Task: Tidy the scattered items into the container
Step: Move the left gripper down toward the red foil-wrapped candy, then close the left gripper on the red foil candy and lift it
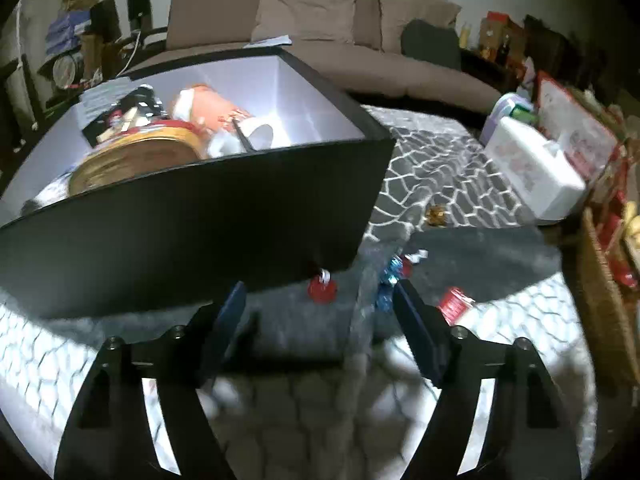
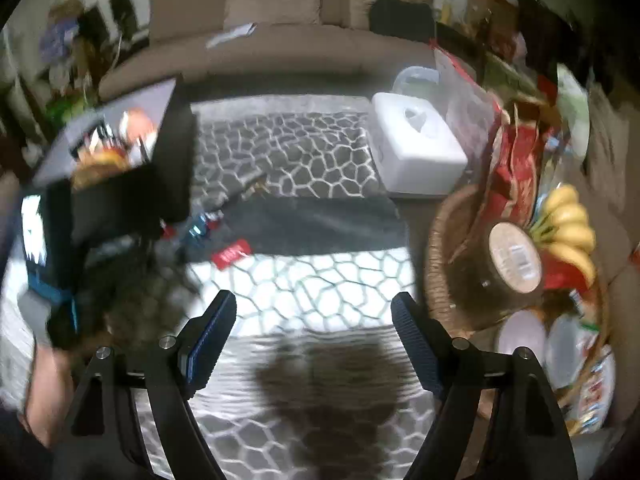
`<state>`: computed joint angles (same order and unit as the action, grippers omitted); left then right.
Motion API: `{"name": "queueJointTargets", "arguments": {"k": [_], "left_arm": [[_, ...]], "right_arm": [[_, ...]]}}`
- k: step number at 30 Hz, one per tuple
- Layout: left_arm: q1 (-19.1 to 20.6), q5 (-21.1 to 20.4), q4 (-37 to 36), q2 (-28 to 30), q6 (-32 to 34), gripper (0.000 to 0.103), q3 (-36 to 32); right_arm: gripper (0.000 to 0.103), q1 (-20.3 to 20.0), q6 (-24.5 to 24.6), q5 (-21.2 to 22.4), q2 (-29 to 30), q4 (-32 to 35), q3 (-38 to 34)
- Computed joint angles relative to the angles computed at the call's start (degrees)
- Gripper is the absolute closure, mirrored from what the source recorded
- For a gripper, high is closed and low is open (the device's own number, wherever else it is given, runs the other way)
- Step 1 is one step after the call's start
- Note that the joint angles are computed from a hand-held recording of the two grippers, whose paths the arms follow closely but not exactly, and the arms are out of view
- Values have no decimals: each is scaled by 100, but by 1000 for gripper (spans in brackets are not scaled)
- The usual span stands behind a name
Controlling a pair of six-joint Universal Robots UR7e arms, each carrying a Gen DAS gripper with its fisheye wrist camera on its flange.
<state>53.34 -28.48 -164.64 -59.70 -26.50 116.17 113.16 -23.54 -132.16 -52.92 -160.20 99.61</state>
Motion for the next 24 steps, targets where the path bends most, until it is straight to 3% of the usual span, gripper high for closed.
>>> {"name": "queueJointTargets", "arguments": {"k": [2, 4, 7, 9, 15, 20, 24], "left_arm": [[117, 112, 142, 160, -35, 44, -167], [234, -77, 142, 258, -259, 44, -249], [296, -14, 646, 418, -439, 61, -386], [273, 186, 585, 516, -425, 62, -367], [271, 19, 705, 412, -647, 69, -266], [191, -222, 1246, 221, -578, 102, -280], [35, -366, 1549, -1, -397, 103, -119]], "right_arm": [[21, 22, -208, -89, 35, -80, 21], [21, 9, -236, -65, 25, -84, 34], [21, -4, -114, -115, 30, 61, -9], [21, -21, -81, -93, 16, 182, -21], [21, 12, -198, -343, 53, 184, 18], [21, -34, -142, -188, -34, 363, 86], [21, -127, 137, -314, -89, 582, 113]]}}
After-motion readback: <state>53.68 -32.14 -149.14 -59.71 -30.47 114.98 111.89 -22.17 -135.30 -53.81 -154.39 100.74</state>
